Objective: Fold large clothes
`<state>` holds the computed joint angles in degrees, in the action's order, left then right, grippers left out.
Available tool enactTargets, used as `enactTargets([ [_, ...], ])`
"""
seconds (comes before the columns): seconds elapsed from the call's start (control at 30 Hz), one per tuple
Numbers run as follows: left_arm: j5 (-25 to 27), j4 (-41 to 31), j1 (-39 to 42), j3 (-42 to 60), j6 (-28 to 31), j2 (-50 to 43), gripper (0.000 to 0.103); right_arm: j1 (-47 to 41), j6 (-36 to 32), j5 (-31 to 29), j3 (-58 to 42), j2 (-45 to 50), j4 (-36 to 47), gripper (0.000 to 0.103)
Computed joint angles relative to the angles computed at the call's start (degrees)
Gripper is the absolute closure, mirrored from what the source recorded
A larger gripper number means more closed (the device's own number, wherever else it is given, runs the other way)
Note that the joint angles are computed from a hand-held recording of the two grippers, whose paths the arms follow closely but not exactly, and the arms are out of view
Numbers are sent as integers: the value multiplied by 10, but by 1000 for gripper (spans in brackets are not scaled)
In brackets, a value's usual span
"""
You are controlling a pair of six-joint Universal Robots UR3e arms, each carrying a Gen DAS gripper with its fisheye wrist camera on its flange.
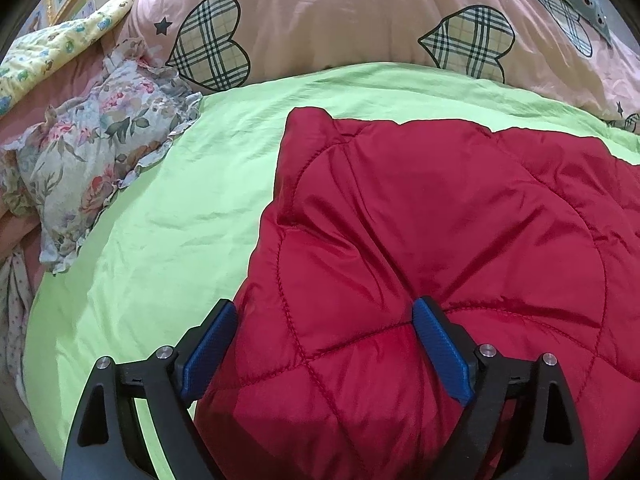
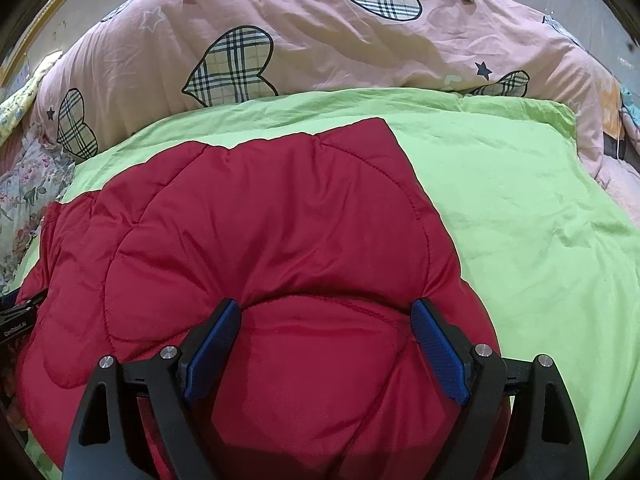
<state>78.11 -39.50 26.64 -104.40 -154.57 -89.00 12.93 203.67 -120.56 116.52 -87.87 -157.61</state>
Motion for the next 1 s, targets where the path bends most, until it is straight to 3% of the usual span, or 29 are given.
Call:
enactTargets([
  [0.3,-39,-24,26,10,9,-6,11,2,3,-10,0,10,-13,14],
  [0.73,-32,-4,21,0,-5,-2,11,16,4,-37,11,6,-38,13],
  [0.9,-14,-32,20,2,-13,46,11,58,28,-91,27,-34,-43,11],
  [1.0,-52,-79,50,-17,8,120,11,90,49,-106,41,-79,-29,11],
])
